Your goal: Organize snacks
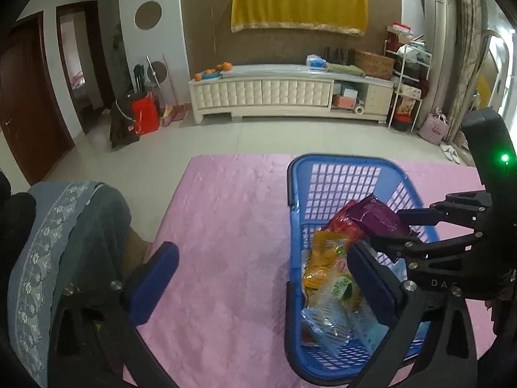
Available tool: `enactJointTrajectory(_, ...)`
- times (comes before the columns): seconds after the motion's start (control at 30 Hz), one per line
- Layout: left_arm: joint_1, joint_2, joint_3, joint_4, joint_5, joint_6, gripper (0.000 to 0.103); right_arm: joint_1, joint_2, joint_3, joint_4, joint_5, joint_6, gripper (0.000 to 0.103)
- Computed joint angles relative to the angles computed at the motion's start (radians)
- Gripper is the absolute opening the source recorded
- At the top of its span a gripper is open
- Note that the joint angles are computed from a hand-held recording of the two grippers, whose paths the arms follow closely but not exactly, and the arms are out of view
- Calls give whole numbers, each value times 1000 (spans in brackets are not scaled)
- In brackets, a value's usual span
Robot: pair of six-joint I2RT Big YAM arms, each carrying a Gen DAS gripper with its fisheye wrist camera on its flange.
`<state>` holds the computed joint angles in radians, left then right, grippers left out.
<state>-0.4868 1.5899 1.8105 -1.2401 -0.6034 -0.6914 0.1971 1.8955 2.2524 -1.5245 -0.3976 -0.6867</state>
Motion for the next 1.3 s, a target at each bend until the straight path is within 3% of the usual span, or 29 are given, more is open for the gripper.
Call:
enactJointTrajectory(0.23,-8,-5,-30,18,11,-17,103,2,23,13,-17,17,-14,54)
enactJointTrajectory(0.33,-31,-10,-31,22,-16,-16,103,-4,-24,-59,37,28,-28,72)
enactJointTrajectory(0.47,-73,-29,-51,41,-61,-36,103,-57,-116,-162,100,-68,-11,88)
enactJointTrajectory(0.7,-191,-44,-66,25,-160,-158,103,-188,-295,-374,227,-227,41,95)
enactJointTrajectory(0.8,-250,-52,-66,9,-214,-233,103,-233,-377,-468,314,-244,95,97)
enactJointTrajectory(1.0,-364,-38,-19,-40,-326,-335,103,-329,-471,-553,358,-296,120,103)
enactJointTrajectory(1.07,-393,-32,-2,-54,-345,-353,103,-368,-500,-569,353,-323,118,103)
enactJointTrajectory(1.2,-455,3,72,-121,-400,-365,103,-435,-574,-634,438,-356,166,103)
enactJointTrajectory(1.3,-489,27,126,-131,-423,-342,103,-486,-594,-630,424,-410,177,103)
